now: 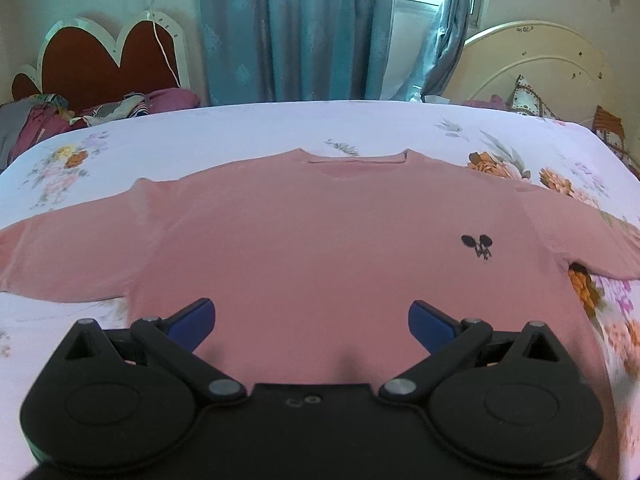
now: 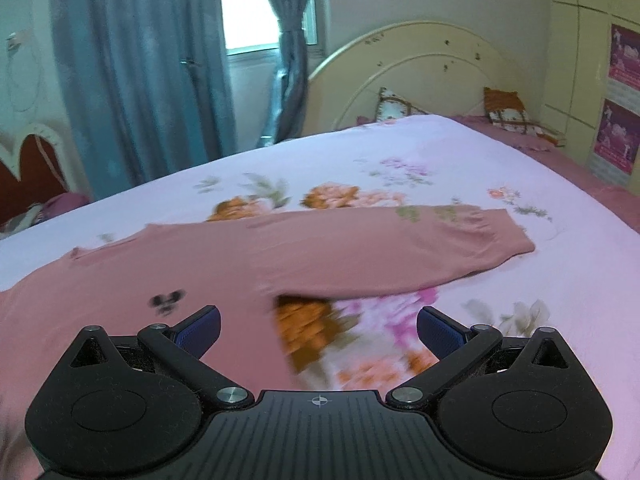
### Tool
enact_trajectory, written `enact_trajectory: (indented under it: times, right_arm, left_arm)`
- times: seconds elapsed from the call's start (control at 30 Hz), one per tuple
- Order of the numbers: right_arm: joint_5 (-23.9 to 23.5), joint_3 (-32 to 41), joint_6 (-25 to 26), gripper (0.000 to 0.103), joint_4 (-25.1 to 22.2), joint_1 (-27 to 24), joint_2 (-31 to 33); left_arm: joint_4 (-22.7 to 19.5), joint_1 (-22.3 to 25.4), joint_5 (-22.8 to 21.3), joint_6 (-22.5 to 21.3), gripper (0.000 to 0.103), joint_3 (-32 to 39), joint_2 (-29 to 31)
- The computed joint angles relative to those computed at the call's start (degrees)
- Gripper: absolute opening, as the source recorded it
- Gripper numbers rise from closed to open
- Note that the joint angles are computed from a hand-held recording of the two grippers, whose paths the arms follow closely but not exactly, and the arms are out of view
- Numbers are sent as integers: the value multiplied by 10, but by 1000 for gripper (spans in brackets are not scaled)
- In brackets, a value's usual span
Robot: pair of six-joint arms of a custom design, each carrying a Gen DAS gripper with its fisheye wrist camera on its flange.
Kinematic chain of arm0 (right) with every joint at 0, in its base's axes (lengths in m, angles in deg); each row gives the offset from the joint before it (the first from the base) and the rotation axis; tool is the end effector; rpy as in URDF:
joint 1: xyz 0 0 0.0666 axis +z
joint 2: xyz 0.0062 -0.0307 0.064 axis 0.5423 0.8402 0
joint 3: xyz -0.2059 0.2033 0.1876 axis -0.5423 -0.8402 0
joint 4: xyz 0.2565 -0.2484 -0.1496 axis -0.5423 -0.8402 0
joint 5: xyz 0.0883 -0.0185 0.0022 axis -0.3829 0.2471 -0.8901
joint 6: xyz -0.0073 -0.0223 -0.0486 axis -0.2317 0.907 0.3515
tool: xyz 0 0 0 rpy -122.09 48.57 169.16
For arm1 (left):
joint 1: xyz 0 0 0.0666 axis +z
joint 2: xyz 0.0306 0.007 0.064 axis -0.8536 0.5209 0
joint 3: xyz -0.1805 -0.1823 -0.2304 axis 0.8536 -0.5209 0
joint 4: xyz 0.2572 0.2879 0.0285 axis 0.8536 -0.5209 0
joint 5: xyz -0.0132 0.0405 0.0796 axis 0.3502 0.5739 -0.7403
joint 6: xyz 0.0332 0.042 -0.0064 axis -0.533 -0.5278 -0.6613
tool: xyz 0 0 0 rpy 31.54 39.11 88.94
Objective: Fold small clothes
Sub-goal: 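Move the right tool to the sweater sleeve cuff and close on it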
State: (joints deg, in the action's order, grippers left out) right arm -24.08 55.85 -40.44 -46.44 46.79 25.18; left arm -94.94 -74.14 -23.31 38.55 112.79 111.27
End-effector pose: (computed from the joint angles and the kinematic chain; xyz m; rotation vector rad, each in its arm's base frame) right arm 0.2956 0.0631 0.3970 0.2888 2.2678 0.0101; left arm 0.3341 -0.0852 0.4005 -0.0874 2.4319 0.0399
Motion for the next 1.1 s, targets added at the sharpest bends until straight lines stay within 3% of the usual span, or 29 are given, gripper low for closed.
enact_trajectory:
  times: [0.2, 0.4, 0.7, 0.73, 0.8, 0.97, 1.0, 1.03, 1.1]
  right_arm:
    - [-67, -3, 46, 103, 57, -129, 54]
    - [-92, 11, 74, 102, 94, -221, 122]
    - [-103, 43, 82, 100, 134, -297, 227]
    - [-107, 47, 80, 79, 136, -302, 237]
    - [-123, 58, 62, 64, 129, -315, 257]
    - [-127, 63, 48, 64, 160, -322, 280]
    - [-126, 63, 48, 53, 168, -322, 282]
    - [-121, 64, 48, 31, 173, -321, 285]
    - [-135, 67, 38, 12, 179, -326, 286]
  left_arm:
    - [33, -34, -17, 12, 102, 31, 68]
    - [27, -54, -18, 30, 101, 66, 127]
    - [24, -67, -49, 35, 99, 102, 181]
    - [24, -67, -51, 35, 98, 105, 185]
    - [22, -68, -55, 34, 98, 109, 191]
    - [17, -66, -60, 24, 96, 112, 196]
    - [16, -65, -60, 23, 95, 113, 196]
    - [16, -64, -59, 22, 95, 113, 198]
    - [17, -61, -56, 22, 91, 112, 196]
